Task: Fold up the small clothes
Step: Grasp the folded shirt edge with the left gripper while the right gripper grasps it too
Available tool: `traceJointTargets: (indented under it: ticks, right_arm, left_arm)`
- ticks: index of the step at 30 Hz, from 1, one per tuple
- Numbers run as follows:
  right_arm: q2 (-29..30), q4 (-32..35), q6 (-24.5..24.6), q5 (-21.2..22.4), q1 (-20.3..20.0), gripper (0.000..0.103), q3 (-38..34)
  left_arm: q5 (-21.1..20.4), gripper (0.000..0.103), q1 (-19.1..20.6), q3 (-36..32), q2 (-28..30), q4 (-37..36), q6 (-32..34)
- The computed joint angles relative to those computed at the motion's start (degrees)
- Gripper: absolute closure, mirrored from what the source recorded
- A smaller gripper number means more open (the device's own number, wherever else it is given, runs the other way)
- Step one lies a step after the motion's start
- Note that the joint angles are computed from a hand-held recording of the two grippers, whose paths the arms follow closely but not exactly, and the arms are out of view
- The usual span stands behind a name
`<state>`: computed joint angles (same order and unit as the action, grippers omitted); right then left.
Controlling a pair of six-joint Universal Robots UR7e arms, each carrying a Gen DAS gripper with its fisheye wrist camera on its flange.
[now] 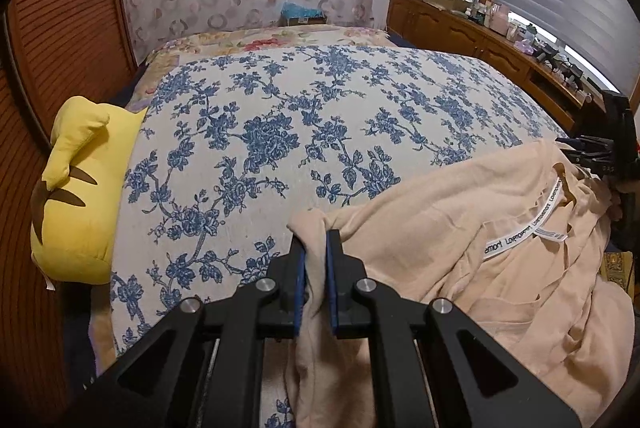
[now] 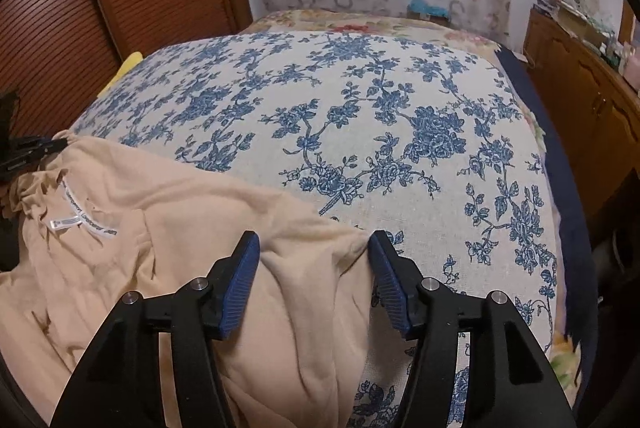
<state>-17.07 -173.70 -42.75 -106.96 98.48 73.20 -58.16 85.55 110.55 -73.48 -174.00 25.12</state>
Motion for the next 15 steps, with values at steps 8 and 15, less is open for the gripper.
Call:
traceJointTargets:
  ticks: [8, 15]
  right_arm:
    - [-2.21, 5.32, -0.59, 5.88, -0.56, 0.097, 2.45]
    - [-9.0, -6.35, -1.96, 12.36, 1.0, 0.1, 13.72]
  left_arm:
    - [-2.65, 0.098, -1.04, 3.36, -2.14, -4.87, 0.7]
    - [-7.36, 0.098, -6.33, 10.29, -10.4, -12.95, 0.2]
